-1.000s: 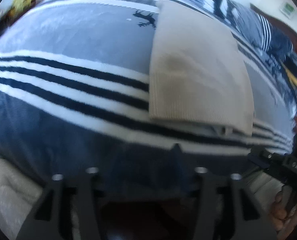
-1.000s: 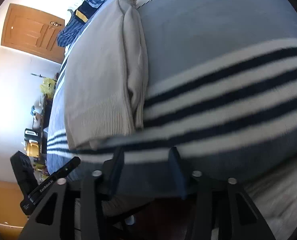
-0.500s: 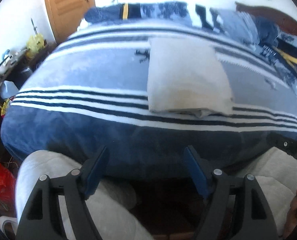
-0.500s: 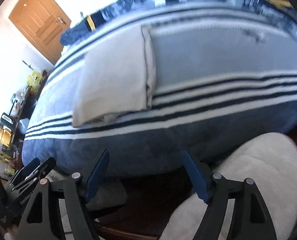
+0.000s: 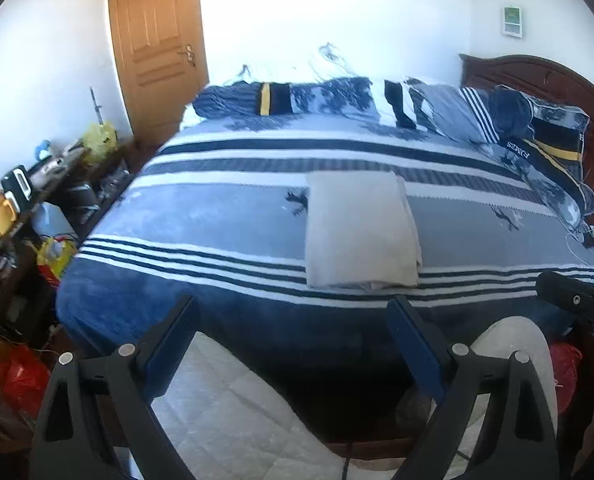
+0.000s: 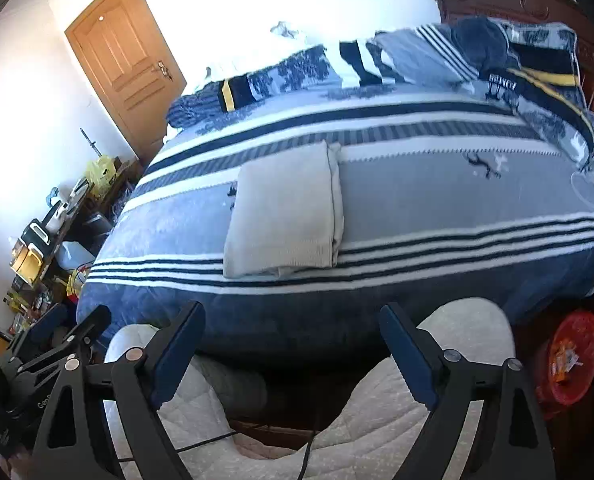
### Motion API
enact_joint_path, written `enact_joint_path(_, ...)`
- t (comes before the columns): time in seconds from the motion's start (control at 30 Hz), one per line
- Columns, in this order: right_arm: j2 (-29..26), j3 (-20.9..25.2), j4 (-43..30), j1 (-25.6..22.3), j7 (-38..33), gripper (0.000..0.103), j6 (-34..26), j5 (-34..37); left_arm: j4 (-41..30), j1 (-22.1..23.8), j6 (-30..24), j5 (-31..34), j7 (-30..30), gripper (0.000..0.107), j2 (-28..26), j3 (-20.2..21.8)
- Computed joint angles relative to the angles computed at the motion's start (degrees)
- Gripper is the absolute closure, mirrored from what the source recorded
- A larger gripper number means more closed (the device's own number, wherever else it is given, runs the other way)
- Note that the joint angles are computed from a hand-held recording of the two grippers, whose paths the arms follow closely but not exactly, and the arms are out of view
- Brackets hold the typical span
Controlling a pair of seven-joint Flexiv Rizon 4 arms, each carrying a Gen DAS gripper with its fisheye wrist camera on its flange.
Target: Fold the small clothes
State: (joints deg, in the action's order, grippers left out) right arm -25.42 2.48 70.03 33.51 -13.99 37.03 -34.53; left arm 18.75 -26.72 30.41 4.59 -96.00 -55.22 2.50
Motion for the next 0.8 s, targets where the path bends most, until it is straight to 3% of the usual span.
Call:
enact_joint_path(0.27, 0.63, -0.64, -3.85, 3.15, -0.29, 0.011, -7.71, -4.41, 4.41, -0.56, 2.1, 0.87, 0.24, 0.012, 4.11, -0.11)
enact_joint_path(0.8, 0.44, -1.37, -6.05, 5.87, -2.13, 0.011, -11.47, -10.94, 7.6, -0.71, 4.32, 1.04, -0.77, 0.012, 6.22, -0.66)
